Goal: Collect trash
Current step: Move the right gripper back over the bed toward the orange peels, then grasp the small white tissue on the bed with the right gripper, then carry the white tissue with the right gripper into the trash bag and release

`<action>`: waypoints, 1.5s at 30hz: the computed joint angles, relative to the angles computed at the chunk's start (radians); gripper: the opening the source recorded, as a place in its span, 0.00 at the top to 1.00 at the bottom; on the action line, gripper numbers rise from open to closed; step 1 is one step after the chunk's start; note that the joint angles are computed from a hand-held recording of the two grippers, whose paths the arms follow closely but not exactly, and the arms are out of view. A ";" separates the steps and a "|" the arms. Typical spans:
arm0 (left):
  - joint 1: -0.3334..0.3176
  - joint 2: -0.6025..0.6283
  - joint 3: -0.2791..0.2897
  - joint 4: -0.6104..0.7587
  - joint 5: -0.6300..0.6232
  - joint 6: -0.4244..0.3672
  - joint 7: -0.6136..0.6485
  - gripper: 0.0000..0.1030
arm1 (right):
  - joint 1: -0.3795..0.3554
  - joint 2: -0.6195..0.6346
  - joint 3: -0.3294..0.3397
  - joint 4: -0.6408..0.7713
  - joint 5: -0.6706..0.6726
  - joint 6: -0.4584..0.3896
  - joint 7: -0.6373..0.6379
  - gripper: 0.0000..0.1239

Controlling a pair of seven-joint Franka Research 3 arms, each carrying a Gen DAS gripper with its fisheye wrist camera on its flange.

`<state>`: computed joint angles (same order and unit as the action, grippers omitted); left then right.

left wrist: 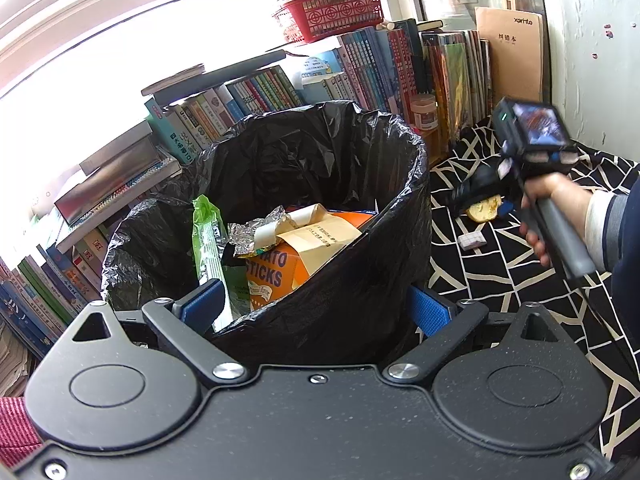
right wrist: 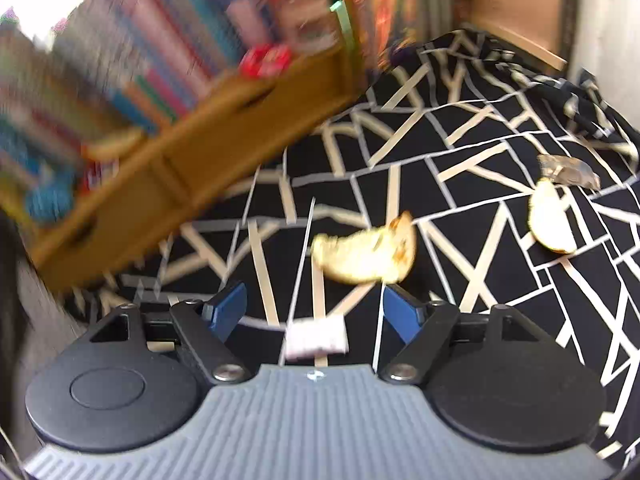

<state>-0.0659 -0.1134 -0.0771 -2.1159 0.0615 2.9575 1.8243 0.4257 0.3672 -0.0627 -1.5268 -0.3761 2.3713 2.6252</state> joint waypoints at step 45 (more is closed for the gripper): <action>0.006 0.002 -0.004 -0.010 0.048 0.022 -0.033 0.07 | 0.020 -0.082 0.045 0.053 -0.077 0.538 -0.151 0.61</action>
